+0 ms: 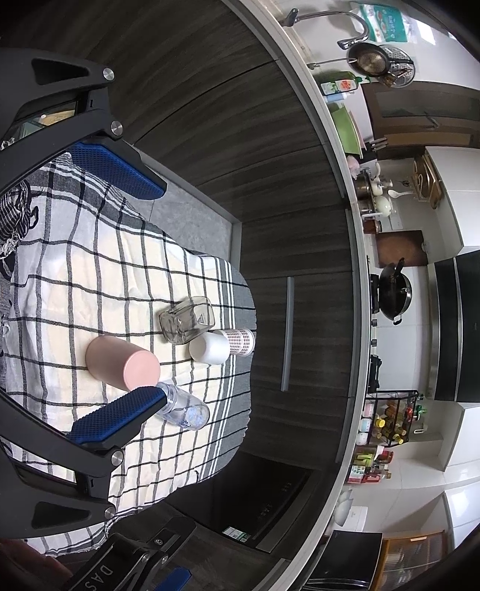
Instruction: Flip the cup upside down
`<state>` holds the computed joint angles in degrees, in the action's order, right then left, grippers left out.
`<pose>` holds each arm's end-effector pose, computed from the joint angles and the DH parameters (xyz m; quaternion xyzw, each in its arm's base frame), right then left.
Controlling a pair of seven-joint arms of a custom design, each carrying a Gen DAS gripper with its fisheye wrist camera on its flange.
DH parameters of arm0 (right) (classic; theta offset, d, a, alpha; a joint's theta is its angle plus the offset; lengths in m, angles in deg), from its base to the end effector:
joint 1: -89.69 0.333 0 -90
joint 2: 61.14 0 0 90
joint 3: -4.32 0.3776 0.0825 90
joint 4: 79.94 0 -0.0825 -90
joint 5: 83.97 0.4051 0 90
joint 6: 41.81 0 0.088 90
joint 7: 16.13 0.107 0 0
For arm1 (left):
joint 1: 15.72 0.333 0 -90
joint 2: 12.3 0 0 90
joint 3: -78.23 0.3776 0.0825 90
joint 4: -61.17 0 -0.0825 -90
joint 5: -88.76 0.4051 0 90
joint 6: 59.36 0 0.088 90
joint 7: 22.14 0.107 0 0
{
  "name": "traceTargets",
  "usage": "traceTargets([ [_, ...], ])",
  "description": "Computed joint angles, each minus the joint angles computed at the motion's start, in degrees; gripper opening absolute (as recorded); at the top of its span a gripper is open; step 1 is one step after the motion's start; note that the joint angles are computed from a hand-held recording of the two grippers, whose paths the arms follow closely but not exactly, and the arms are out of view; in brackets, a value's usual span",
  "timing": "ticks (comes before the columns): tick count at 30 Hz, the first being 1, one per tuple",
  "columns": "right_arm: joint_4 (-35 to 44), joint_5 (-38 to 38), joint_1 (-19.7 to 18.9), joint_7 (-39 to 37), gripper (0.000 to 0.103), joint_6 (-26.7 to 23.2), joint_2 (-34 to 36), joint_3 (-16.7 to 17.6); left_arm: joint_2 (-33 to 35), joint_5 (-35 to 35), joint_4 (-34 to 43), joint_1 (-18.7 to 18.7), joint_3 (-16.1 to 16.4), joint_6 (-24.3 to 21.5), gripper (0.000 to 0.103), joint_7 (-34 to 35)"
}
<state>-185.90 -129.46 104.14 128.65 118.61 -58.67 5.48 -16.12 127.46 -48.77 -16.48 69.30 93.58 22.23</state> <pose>0.6105 0.2051 0.6470 -0.6001 0.6328 -0.3406 0.3515 0.5936 -0.1235 0.6660 -0.6735 0.5825 -0.2789 0.3595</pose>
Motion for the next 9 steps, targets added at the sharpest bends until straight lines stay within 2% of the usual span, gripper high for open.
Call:
traceTargets([
  [9, -0.1, 0.0, 0.1, 0.3, 0.096, -0.2, 0.1, 0.0, 0.0, 0.1, 0.0, 0.0, 0.0, -0.7, 0.103, -0.1],
])
